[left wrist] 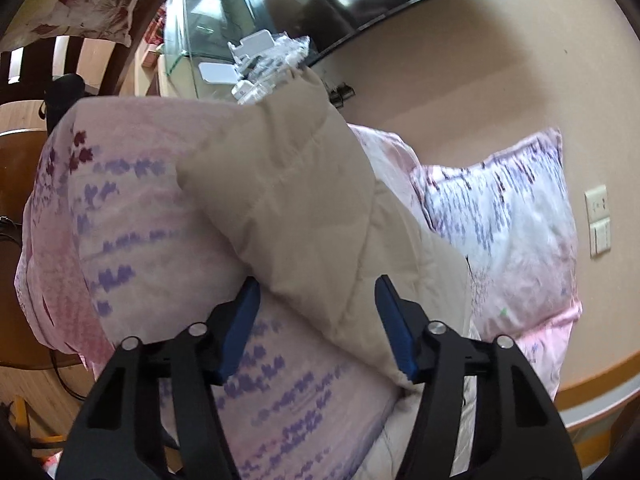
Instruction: Fold large clothes
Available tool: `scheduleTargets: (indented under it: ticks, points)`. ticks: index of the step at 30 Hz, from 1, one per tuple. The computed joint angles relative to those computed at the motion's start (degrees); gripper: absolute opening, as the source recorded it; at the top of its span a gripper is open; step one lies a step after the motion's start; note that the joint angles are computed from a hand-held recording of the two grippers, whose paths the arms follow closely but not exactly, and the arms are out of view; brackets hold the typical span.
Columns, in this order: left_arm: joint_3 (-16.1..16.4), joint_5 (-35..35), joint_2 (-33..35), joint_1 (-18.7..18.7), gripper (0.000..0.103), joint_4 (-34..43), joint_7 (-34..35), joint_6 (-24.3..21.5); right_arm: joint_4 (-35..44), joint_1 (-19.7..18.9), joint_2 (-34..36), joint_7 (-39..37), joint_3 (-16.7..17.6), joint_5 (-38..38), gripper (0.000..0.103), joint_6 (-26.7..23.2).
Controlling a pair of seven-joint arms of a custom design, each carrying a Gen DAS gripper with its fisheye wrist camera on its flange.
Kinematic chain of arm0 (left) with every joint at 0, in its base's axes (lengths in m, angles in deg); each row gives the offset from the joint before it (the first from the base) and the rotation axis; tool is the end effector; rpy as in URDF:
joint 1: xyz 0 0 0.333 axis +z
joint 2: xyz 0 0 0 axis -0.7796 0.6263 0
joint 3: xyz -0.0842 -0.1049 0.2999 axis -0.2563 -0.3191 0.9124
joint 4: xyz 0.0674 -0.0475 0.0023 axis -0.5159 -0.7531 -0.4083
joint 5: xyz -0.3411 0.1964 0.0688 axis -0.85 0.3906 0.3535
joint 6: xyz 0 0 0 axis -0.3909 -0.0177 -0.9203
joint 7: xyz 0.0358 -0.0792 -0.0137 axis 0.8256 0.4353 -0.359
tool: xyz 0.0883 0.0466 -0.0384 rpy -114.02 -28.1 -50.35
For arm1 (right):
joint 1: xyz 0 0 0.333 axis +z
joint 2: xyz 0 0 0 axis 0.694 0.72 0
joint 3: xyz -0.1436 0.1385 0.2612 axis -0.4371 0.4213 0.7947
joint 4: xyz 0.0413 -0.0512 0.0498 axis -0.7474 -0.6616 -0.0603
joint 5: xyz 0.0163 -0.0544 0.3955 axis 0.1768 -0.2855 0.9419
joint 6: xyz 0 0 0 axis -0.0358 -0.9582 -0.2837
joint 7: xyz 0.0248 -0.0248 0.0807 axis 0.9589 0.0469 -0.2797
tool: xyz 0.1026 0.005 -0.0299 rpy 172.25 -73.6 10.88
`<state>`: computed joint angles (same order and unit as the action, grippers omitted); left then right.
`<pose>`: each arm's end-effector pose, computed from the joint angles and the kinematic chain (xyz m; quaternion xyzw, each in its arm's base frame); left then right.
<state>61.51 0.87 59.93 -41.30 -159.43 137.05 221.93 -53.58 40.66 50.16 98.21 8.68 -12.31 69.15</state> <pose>0.7300 -0.0692 0.3417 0.8116 -0.3862 0.4376 0.0276 0.6528 -0.0226 0.4388 -0.5659 0.7592 -0.0602 0.3158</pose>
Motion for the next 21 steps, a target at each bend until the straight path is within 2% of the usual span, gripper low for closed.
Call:
scheduleTargets:
  ticks: [1,4,6,9,13,17,20,21]
  points:
    - [0.1,-0.1,0.4,-0.1,0.057,0.5,-0.3,0.3,-0.1,-0.1,-0.1,-0.1,0.0,0.2,0.053,0.0]
    - [2.6,1.6,1.5,-1.8,0.041,2.0,-4.1,0.7,-0.7,-0.2,-0.6,-0.5,-0.1,0.7,0.053,0.0]
    - [4.9,4.0,2.3,-3.1,0.017,3.3,-8.0,-0.9,-1.2,-0.6,-1.0,-1.7,0.1,2.0,0.053,0.1]
    - [2.0,3.6,3.3,-0.5,0.006,4.9,-6.8,-1.4,-2.1,-0.6,-1.7,-2.4,-0.4,2.4,0.054,0.6]
    - [-0.6,3.9,2.3,0.6,0.004,6.3,-3.0,2.2,-3.3,-0.9,-2.8,-3.4,-1.1,3.5,0.058,1.7]
    - [-2.6,6.2,1.1,0.0,0.004,8.8,0.3,4.2,-5.0,-1.2,-4.2,-4.5,-1.8,5.0,0.058,3.3]
    - [-9.1,6.7,1.1,1.7,0.004,10.7,7.6,5.5,-6.1,-1.3,-5.2,-5.1,-2.4,6.0,0.058,4.2]
    - [-12.7,6.7,1.5,2.7,0.004,11.6,11.4,5.4,-6.6,-1.4,-5.6,-5.3,-2.7,6.6,0.058,4.5]
